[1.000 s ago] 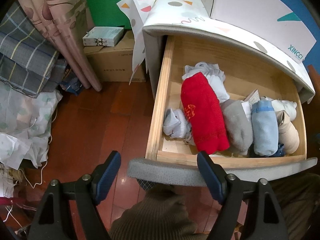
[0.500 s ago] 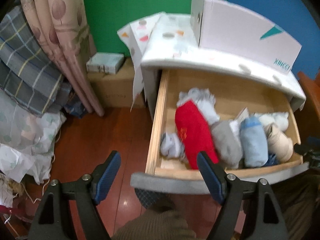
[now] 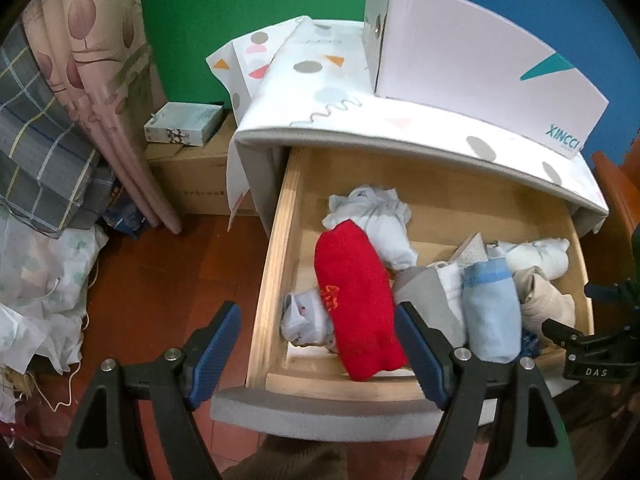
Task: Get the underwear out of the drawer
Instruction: 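Move the right tool down toward the beige rolled underwear in the drawer, then close the right tool on the beige rolled underwear and lift it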
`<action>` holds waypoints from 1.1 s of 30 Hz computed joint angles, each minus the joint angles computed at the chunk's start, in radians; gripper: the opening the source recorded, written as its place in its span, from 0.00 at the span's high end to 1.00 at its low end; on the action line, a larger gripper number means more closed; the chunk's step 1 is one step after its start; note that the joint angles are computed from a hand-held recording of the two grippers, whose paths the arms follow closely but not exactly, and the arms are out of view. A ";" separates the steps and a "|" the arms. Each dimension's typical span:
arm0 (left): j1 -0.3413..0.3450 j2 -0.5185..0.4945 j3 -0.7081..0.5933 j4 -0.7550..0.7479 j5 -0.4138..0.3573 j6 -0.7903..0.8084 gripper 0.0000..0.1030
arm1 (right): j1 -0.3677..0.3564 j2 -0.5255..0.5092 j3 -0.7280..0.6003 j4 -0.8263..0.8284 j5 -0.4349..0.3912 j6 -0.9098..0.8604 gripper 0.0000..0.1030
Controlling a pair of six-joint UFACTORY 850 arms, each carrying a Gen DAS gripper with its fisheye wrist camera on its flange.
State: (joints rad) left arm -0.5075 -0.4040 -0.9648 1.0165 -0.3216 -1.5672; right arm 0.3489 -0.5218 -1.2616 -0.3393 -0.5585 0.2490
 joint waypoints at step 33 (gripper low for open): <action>0.079 -0.022 0.013 -0.574 0.137 0.479 0.21 | -0.004 -0.271 -0.276 0.064 -0.223 -0.064 0.29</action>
State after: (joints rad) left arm -0.4281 -0.4259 -0.9515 0.4421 -0.1846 -1.0885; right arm 0.3446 -0.7928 -1.5376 -0.2751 -0.7812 0.1853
